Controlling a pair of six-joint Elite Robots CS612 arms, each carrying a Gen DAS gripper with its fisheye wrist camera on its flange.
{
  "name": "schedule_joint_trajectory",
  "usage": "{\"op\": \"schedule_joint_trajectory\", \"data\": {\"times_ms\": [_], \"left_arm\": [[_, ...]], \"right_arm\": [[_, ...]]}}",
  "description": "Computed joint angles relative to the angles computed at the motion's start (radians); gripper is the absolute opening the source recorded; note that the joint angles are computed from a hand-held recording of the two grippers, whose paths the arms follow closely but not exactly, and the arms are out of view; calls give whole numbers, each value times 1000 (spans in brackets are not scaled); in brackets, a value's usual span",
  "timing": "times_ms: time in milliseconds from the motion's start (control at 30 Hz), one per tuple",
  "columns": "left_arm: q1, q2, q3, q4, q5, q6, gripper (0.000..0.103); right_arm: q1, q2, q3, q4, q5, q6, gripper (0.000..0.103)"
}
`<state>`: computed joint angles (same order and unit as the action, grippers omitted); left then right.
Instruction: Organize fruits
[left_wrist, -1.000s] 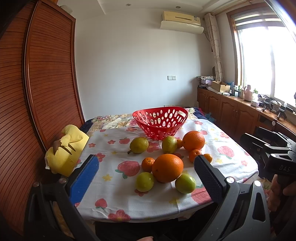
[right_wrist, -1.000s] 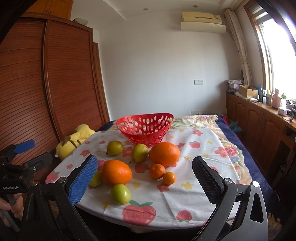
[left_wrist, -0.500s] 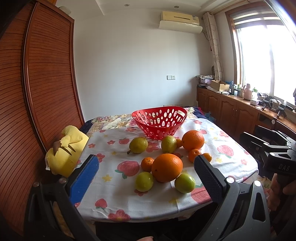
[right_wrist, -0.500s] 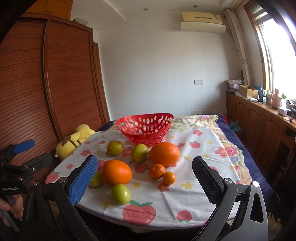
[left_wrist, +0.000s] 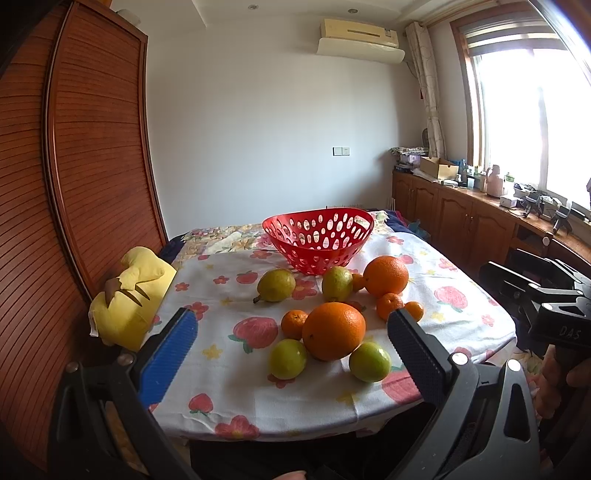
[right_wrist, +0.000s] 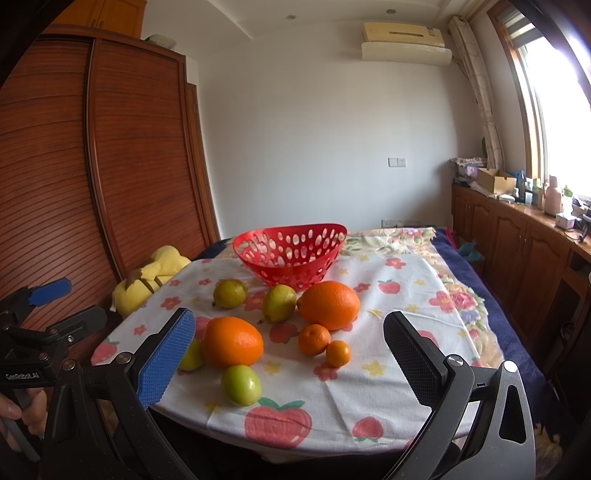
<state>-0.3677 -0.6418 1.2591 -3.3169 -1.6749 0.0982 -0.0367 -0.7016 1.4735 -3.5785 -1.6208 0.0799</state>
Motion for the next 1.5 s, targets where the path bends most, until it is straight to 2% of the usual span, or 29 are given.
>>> {"op": "schedule_joint_trajectory", "data": {"times_ms": [367,500,633,867,1267,1367,1500], "left_arm": [[9,22,-24,55,-10,-9,103],[19,44,-54,98,-25,-19,103],[26,61,-79,127,-38,-29,103],[35,93,-130,189,-64,-15,102],[50,156,-234,307,-157,-12,100],[52,177,-271,341,-170,-2,95],[56,205,-321,388,-196,7,94]], "right_arm": [[5,21,-20,51,23,-8,103],[0,36,-40,88,68,-16,103],[-1,55,-68,126,84,-21,103],[0,88,-121,193,137,-63,102],[3,137,-208,358,198,-121,93],[0,149,-226,383,212,-121,88],[-3,160,-244,418,223,-122,80]]}}
